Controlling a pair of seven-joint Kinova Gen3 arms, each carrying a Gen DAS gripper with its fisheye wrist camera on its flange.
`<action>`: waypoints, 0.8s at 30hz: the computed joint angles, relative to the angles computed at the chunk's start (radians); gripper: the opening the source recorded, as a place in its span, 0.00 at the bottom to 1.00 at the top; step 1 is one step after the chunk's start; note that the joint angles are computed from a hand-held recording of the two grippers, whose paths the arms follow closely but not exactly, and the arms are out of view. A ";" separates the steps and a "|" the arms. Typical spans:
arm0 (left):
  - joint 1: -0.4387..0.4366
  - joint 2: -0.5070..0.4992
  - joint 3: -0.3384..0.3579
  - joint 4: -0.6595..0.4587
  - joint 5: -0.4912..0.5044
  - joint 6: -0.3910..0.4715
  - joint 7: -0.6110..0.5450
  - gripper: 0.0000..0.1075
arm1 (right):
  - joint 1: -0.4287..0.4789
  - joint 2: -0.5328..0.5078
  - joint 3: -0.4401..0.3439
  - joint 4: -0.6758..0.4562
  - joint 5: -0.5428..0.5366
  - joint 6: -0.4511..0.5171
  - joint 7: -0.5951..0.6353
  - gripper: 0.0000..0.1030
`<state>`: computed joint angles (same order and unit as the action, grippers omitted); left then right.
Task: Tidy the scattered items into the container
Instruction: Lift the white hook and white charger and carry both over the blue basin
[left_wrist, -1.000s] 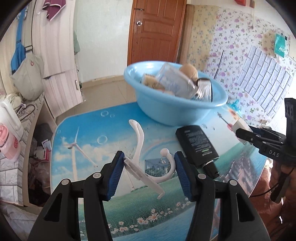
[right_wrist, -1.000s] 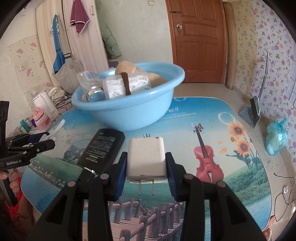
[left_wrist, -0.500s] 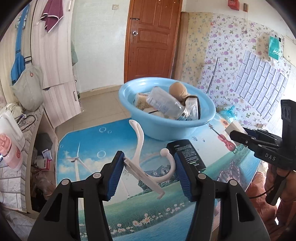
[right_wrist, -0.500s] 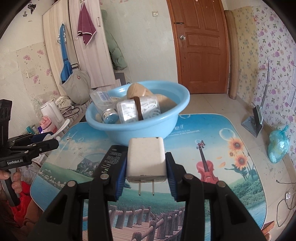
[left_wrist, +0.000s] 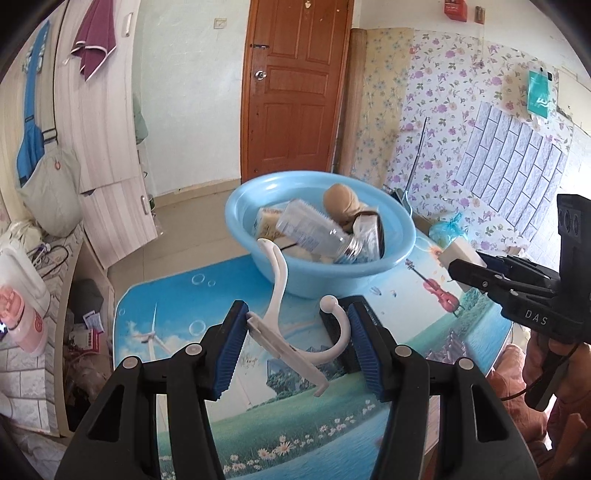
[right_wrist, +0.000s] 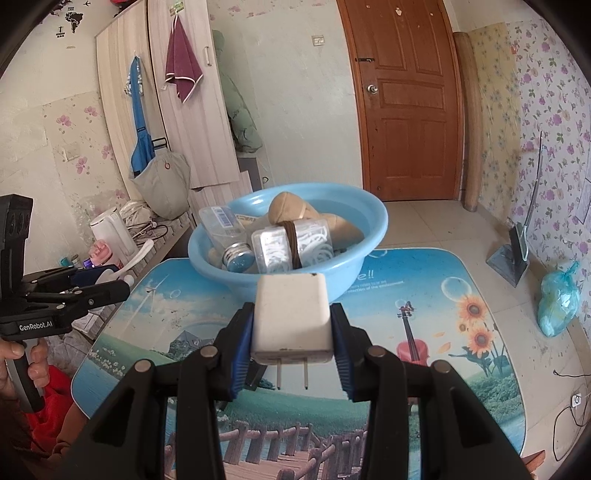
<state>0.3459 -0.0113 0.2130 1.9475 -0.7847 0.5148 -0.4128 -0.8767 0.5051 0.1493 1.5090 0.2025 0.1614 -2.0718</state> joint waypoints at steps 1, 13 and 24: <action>-0.001 0.001 0.000 -0.004 -0.001 -0.001 -0.004 0.52 | 0.002 0.000 -0.004 -0.006 0.001 0.002 0.004 0.37; 0.009 0.041 -0.029 -0.073 0.039 -0.009 -0.094 0.52 | 0.036 0.014 -0.039 -0.048 -0.010 0.010 0.033 0.37; 0.035 0.137 -0.095 -0.192 0.121 -0.012 -0.222 0.52 | 0.116 0.077 -0.121 -0.170 -0.036 0.060 0.101 0.37</action>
